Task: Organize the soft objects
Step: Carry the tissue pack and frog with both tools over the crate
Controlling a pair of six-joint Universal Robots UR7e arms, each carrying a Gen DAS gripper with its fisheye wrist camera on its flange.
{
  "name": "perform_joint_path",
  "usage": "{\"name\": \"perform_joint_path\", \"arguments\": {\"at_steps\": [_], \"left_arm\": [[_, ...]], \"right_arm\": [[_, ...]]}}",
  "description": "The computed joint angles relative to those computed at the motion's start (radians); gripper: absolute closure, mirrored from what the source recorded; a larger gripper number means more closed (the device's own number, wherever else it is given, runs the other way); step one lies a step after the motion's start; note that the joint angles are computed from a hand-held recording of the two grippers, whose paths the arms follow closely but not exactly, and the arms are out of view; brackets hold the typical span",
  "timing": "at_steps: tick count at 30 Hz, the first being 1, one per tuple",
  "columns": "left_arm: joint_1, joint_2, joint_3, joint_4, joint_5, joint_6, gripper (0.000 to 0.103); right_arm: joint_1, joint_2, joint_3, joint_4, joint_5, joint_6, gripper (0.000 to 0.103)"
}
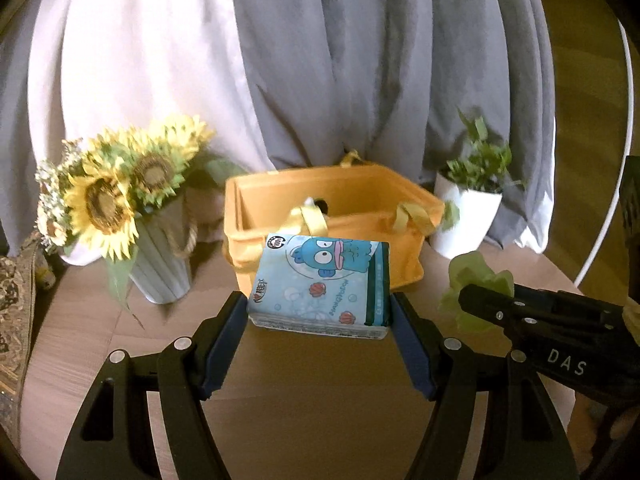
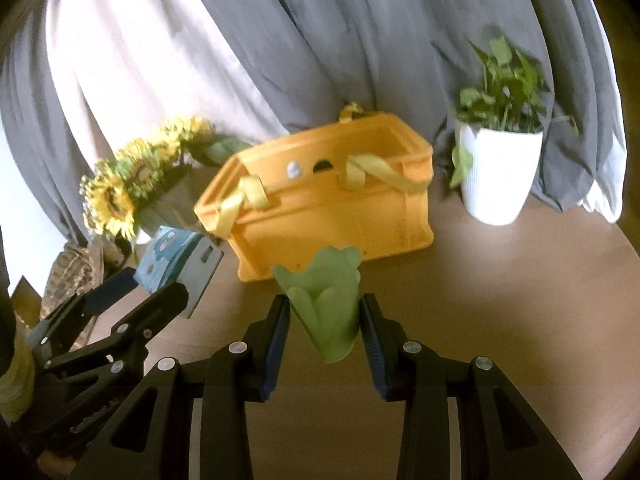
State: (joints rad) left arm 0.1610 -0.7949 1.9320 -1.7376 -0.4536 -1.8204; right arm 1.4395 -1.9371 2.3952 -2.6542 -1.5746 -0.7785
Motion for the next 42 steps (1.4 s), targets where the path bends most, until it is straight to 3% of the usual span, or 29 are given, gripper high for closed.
{"name": "perform_joint_path", "arguments": {"at_steps": [20,26,34,42], "left_arm": [[0.066,0.014,-0.191,0.494,0.163,-0.293,0.032],[0.097,0.013,-0.227,0.567,0.211,-0.317,0.032],[0.148,0.005,-0.248,0.596,0.272,-0.299,0.032],[0.208,-0.007,-0.232,0.459,0.303,-0.167,0.032]], "right_arm": [[0.081,0.166,-0.126,-0.122,0.103,0.006,0.066],[0.106,0.231,-0.165,-0.191,0.116,0.023,0.066],[0.132,0.321,-0.208,-0.294,0.098,0.033,0.066],[0.15,0.435,-0.271,-0.365,0.056,0.031,0.066]]}}
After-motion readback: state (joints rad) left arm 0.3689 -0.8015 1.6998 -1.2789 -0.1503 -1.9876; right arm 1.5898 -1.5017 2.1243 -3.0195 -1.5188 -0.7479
